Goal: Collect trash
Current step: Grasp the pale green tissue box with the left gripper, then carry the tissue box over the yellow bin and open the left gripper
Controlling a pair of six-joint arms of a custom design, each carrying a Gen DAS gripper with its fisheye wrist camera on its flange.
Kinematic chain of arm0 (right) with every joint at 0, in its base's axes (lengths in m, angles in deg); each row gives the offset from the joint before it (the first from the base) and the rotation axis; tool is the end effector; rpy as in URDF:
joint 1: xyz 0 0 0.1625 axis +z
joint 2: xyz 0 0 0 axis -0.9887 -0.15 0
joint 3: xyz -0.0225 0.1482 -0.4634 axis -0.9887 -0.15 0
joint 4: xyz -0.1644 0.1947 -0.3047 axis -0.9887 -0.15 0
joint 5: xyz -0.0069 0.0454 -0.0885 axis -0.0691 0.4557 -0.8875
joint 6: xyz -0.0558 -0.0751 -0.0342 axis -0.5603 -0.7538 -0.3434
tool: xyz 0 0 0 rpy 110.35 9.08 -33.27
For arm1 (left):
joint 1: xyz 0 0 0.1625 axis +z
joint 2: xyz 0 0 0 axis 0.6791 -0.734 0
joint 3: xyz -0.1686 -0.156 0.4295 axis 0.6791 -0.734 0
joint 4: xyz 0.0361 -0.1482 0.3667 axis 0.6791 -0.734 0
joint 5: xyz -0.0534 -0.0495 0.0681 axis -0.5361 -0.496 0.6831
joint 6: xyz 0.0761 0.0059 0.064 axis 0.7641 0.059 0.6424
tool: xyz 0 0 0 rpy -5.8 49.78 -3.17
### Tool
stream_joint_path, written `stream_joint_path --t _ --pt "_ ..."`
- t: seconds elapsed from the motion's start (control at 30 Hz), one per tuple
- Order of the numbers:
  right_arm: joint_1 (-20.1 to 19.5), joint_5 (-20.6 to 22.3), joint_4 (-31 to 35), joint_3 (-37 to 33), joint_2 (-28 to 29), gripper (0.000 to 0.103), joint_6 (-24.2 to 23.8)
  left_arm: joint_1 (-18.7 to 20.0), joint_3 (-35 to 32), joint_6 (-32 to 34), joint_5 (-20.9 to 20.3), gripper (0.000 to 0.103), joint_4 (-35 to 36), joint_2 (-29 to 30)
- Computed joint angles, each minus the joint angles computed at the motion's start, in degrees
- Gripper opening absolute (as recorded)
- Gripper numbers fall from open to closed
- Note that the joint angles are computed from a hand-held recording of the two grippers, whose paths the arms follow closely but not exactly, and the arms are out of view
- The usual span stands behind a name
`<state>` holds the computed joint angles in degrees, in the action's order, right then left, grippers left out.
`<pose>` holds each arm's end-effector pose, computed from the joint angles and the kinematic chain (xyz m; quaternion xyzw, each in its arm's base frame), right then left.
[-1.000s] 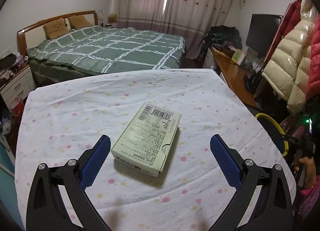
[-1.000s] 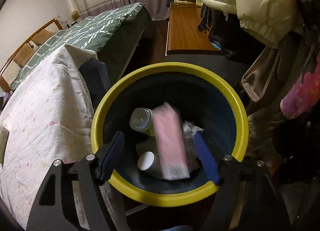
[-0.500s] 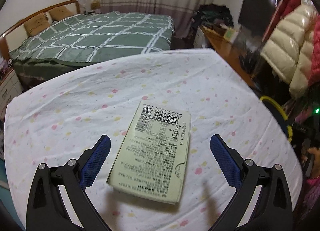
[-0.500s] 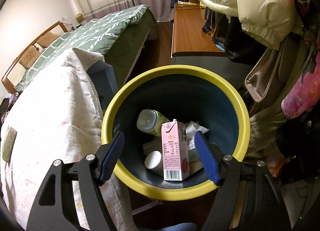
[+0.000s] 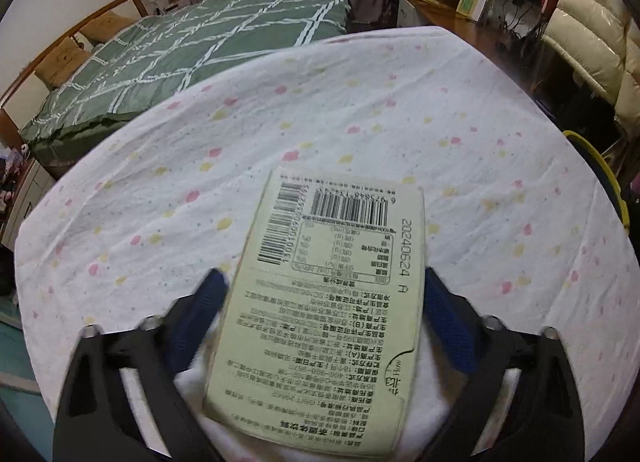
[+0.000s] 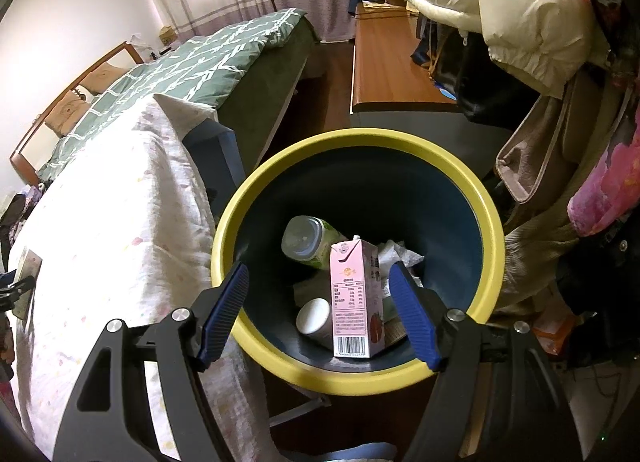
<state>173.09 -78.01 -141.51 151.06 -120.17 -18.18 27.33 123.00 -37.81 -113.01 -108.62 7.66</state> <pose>0.0890 -0.4792 0.1724 -0.0467 -0.8761 0.3690 0.3068 -0.0325 -0.6644 0.2255 0.2626 0.8921 -0.1711 0.3256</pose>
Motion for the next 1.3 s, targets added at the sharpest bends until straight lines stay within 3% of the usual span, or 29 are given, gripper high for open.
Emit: stream_joint_path --t 0.1,0.23,0.53,0.77,0.97,1.3 --pt "0.18 0.66 -0.36 0.57 -0.42 0.069 -0.25 -0.28 -0.20 -1.95 0.20 0.075 0.36 0.02" --pt "0.19 1.98 -0.87 1.60 -1.37 0.069 -0.63 -1.88 1.53 -2.90 -0.01 0.074 -1.52 -0.34" --pt "-0.18 4.15 -5.09 5.95 -3.96 0.069 -2.82 -12.02 6.76 -4.83 -1.16 0.074 -6.12 0.37" --pt "-1.75 4.15 -12.23 11.32 -5.53 0.069 -6.24 -19.87 4.58 -5.93 -5.52 0.074 -4.92 7.95" --pt "-3.18 2.44 -20.82 15.49 -6.09 0.069 -9.24 -23.96 0.28 -6.65 -8.53 0.074 -3.38 15.74" --pt "-6.40 3.56 -27.79 20.62 -7.36 0.069 -10.61 -26.20 -8.34 -7.48 -12.13 0.075 -1.58 26.95"
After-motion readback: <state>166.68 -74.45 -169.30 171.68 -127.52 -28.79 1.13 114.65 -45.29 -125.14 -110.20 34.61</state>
